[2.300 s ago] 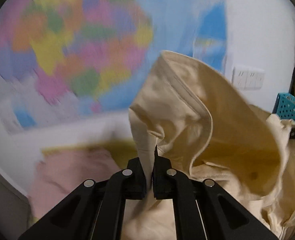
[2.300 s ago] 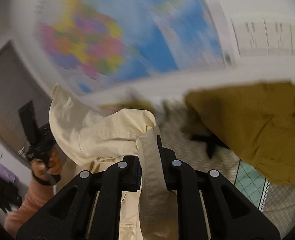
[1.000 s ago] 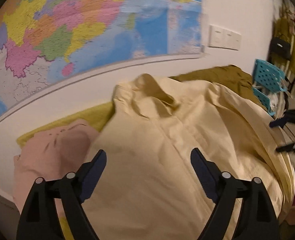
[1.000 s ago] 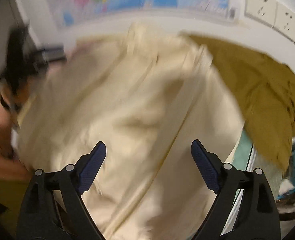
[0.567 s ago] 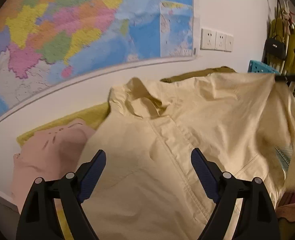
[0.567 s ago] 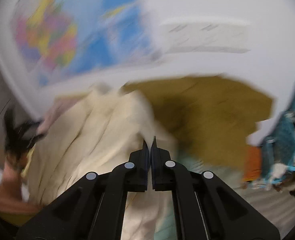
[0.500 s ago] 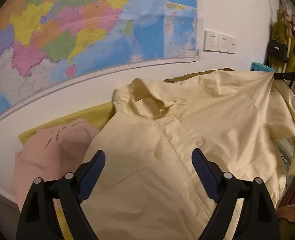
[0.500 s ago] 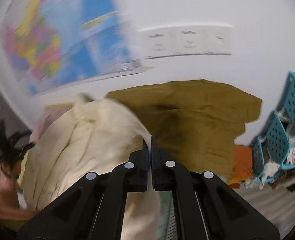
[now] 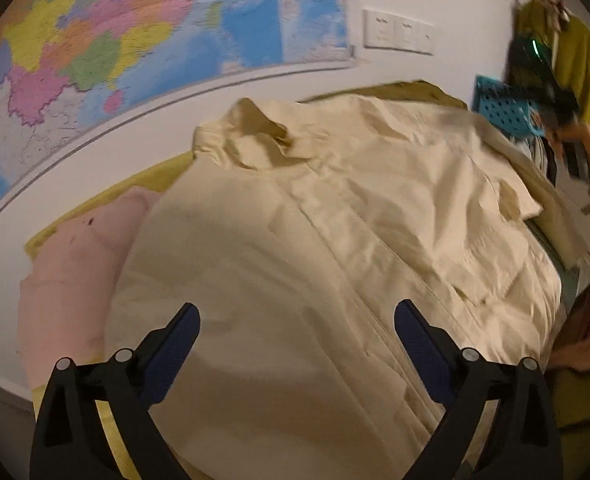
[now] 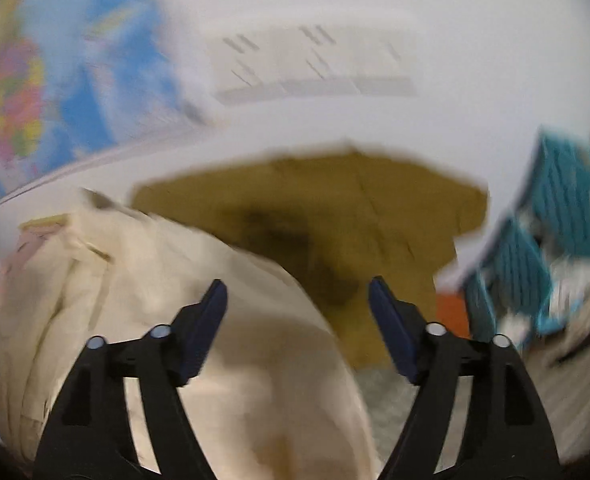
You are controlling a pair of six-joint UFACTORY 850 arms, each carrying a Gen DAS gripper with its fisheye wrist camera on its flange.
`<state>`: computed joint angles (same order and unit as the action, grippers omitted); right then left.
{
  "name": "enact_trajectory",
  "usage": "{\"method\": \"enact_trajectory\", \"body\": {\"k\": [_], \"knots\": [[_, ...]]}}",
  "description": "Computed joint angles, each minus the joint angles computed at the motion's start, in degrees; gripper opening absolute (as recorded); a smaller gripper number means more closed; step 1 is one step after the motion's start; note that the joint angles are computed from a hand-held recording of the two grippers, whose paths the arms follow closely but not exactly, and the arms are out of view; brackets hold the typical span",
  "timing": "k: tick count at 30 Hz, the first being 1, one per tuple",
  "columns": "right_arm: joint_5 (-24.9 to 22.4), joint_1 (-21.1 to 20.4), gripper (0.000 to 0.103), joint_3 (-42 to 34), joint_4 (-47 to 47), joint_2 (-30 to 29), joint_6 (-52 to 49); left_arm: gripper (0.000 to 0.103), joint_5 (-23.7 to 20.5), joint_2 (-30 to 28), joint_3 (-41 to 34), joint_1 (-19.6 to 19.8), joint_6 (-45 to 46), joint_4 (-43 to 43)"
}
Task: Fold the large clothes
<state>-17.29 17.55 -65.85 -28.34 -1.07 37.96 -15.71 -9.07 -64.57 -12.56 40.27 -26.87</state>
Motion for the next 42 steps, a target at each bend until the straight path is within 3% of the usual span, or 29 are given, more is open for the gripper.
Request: {"method": "enact_trajectory", "body": {"k": [4,6,7,8,9,11,12,13,15,17,19,21,23,25,27,28,30,31,32,34,35,38,42], "knots": [[0.2,5.5,0.085,-7.2,7.9,-6.4,-15.6,0.094,-1.5,-3.3,-1.8,-1.9,-21.9,22.6],[-1.0,8.1,0.085,-11.9,7.1,-11.6,-18.5,0.085,-3.6,-5.5,-3.6,-2.1,-29.6,30.1],[-1.9,9.2,0.085,-14.9,9.1,-14.8,-22.1,0.074,-4.5,-6.4,-4.3,-1.9,-30.1,30.2],[-3.1,10.4,0.085,-18.0,8.7,-18.1,-23.5,0.056,-4.6,-6.7,-4.5,-1.4,-28.8,28.7],[-4.2,11.4,0.085,-20.9,6.5,-21.0,-22.5,0.047,-4.6,-6.8,-4.5,-1.1,-27.6,27.4],[-6.5,13.2,0.085,-26.2,4.6,-25.9,-23.3,0.021,-4.3,-6.6,-4.4,0.1,-25.1,24.2],[-7.9,13.9,0.085,-28.4,2.5,-27.9,-22.5,0.015,-3.7,-6.1,-4.3,0.9,-25.7,23.4],[-10.3,14.7,0.081,-31.7,0.0,-30.7,-22.2,0.005,-3.3,-5.7,-4.3,1.6,-25.2,21.7],[-13.1,14.9,0.063,-37.1,2.2,-34.8,-26.0,0.004,-1.4,-4.5,-4.3,3.5,-23.4,17.7],[-15.7,13.8,0.027,-41.5,10.5,-37.5,-31.0,0.004,0.4,-3.5,-5.2,5.8,-24.9,16.8],[-16.3,12.5,0.004,-43.1,15.6,-37.7,-33.7,0.004,2.4,-2.7,-6.3,7.3,-30.5,21.4],[-15.0,9.9,0.004,-42.8,27.4,-36.4,-40.3,0.003,5.0,-2.3,-7.0,8.7,-41.1,31.7],[-14.6,7.1,0.004,-42.6,39.4,-35.5,-45.8,0.003,6.8,-2.5,-8.8,11.2,-46.3,35.2],[-16.0,4.2,0.004,-43.2,51.4,-35.6,-49.3,0.003,6.9,-4.1,-10.9,13.1,-43.0,29.7],[-17.0,1.4,0.004,-43.2,61.0,-36.9,-50.4,0.007,4.3,-7.0,-13.7,14.6,-37.6,23.8],[-17.6,0.9,0.004,-43.1,62.1,-37.4,-50.0,0.015,3.0,-8.0,-14.4,14.9,-33.6,19.7],[-18.2,0.8,0.005,-43.2,59.5,-38.5,-47.0,0.017,3.0,-8.5,-13.4,14.6,-27.2,14.9],[-17.6,1.0,0.008,-42.6,58.8,-38.3,-46.6,0.027,2.6,-8.5,-12.5,14.1,-21.2,10.4],[-16.4,1.3,0.01,-41.4,58.2,-37.5,-46.5,0.051,1.0,-8.2,-11.8,13.4,-15.2,4.9],[-14.3,1.7,0.019,-39.7,56.3,-36.0,-45.6,0.072,1.1,-6.9,-8.8,12.3,-3.2,-5.0],[-12.9,2.1,0.026,-38.4,54.2,-34.8,-45.0,0.073,2.2,-5.6,-6.7,11.6,2.7,-9.5],[-8.9,3.2,0.038,-33.5,51.6,-30.7,-45.9,0.083,-0.8,-3.4,-3.0,11.0,13.2,-19.1],[-7.0,4.9,0.056,-28.1,56.6,-25.9,-54.0,0.088,-1.5,0.3,2.1,10.6,17.1,-23.1]]}}
